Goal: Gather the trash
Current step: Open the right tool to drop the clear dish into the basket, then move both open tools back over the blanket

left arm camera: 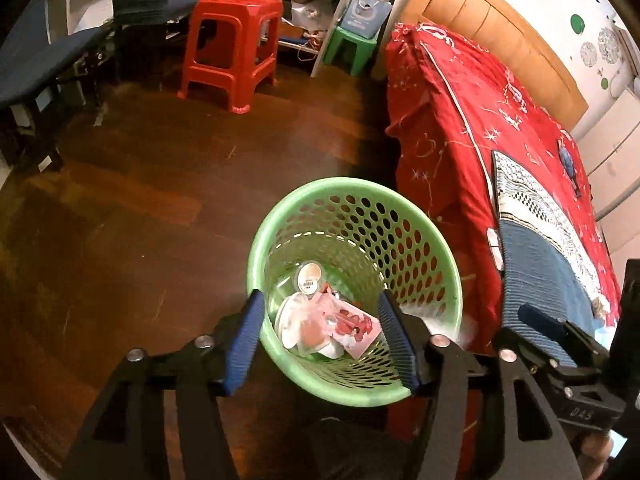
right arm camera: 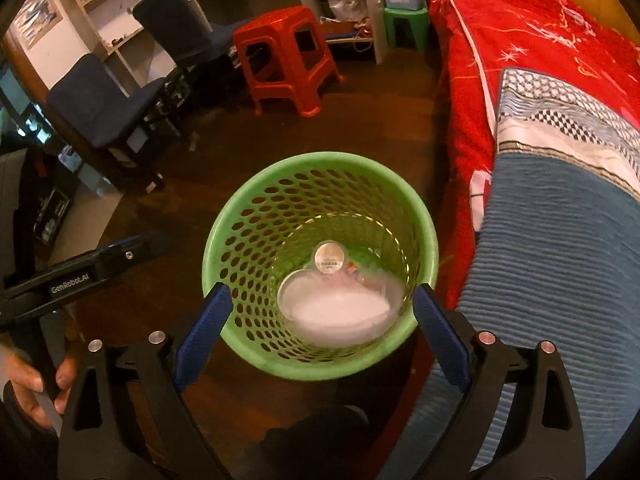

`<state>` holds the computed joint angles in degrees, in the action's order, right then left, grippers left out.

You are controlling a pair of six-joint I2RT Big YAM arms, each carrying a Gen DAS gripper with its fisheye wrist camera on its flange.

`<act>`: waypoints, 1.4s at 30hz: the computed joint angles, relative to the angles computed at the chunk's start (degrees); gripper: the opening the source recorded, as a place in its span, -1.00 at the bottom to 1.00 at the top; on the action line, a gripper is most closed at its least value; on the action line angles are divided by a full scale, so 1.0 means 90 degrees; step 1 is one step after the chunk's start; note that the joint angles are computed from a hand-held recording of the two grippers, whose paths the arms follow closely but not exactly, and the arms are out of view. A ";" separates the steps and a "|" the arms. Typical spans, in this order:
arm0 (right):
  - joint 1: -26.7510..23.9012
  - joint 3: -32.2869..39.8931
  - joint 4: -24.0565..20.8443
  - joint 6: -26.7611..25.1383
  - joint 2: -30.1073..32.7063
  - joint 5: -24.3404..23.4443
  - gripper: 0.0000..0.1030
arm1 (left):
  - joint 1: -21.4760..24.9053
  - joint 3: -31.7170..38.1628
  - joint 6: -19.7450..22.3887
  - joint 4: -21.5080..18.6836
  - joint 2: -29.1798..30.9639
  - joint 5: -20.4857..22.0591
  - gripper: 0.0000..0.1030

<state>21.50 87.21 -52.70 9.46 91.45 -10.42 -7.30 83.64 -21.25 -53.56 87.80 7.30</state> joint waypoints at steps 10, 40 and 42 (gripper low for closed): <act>-0.0371 -0.0731 0.0111 -0.0026 -0.1047 0.0282 0.78 | -0.0377 0.0164 0.0057 -0.0028 -0.0099 0.0019 0.12; -0.4982 -0.1908 0.0190 -0.0853 -0.2477 0.1036 0.76 | -0.2487 0.2296 0.0404 -0.0837 0.1058 -0.0278 0.37; -0.5154 -0.1836 0.0189 -0.0871 -0.2273 0.0925 0.76 | -0.2595 0.2574 0.0479 -0.0984 0.1246 -0.0322 0.37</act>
<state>-24.88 70.68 -51.00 1.63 71.00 -2.09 -30.66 106.81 -16.94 -62.41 99.01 4.40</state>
